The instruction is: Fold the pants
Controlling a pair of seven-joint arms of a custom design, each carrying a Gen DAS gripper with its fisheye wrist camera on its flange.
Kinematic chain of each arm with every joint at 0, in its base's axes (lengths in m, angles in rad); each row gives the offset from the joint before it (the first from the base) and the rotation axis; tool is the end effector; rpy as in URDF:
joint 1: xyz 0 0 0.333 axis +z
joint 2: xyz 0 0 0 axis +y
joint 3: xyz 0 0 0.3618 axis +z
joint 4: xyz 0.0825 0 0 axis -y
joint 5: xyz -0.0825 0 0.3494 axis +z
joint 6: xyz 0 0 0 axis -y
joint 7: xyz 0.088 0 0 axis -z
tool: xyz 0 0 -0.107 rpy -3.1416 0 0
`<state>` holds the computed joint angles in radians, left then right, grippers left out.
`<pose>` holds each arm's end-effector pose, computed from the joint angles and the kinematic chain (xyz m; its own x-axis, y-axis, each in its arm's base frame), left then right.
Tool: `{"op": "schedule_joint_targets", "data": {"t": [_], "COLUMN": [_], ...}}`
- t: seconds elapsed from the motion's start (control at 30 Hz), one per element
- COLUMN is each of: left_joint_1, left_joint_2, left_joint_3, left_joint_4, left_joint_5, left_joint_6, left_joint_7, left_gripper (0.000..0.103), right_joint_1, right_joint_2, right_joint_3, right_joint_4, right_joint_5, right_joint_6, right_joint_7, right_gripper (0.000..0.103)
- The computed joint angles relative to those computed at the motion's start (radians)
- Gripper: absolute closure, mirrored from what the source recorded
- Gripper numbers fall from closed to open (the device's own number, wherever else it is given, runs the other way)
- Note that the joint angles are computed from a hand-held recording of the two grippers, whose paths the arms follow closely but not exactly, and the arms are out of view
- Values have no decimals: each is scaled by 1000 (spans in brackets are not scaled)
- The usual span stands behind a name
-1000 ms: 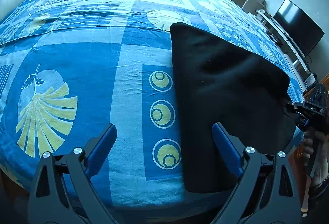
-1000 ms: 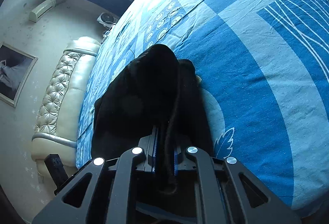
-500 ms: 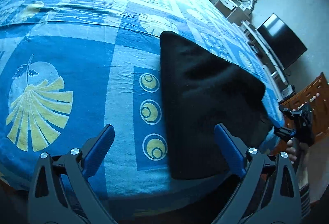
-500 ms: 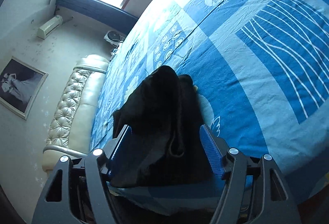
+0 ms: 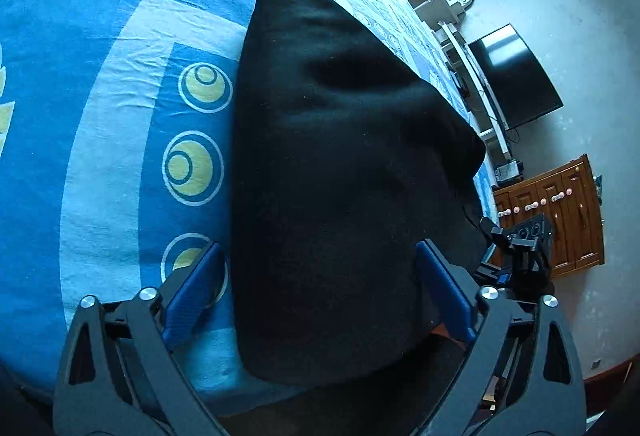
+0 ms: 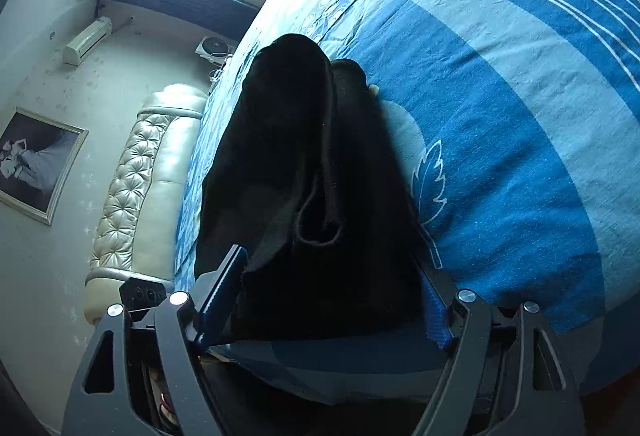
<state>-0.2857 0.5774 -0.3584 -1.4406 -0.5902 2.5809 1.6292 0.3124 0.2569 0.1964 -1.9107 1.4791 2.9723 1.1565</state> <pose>0.6398 -0.3804 0.4855 -0.2666 -0.7224 0.6380 -0.9300 0.0188 -0.3672 0.5704 0.2275 0.4708 -0.1666 -0.5942 -0.7869 -0.7706 0.5763 -0.2720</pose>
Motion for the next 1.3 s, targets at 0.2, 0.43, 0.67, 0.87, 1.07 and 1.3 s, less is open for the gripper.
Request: {"op": "schedule_joint_targets", "data": {"t": [0.2, 0.43, 0.67, 0.87, 1.07, 1.3], "left_joint_1": [-62, -120, -78, -52, -19, 3], "left_joint_2": [12, -37, -100, -167, -217, -245], "left_joint_3": [71, 147, 152, 171, 172, 170], "left_joint_4": [78, 51, -41, -136, -218, -265], "left_joint_5": [156, 346, 387, 423, 425, 426], "left_joint_6": [-86, -59, -40, -14, 19, 38], "left_joint_7": [-95, -169, -197, -233, -250, -257], "left_gripper": [57, 65, 65, 65, 65, 65], "right_joint_1": [-12, -20, -16, -20, -23, -57], "right_joint_2": [-4, 22, 97, 168, 232, 263], "right_joint_3": [20, 52, 82, 125, 161, 225], "right_joint_4": [-8, 35, 130, 213, 293, 309], "right_joint_5": [-130, -147, -266, -400, -527, -605], "right_joint_6": [10, 7, -32, -67, -90, -82], "right_joint_7": [85, 100, 181, 269, 362, 403], "right_gripper": [62, 63, 63, 63, 63, 63]}}
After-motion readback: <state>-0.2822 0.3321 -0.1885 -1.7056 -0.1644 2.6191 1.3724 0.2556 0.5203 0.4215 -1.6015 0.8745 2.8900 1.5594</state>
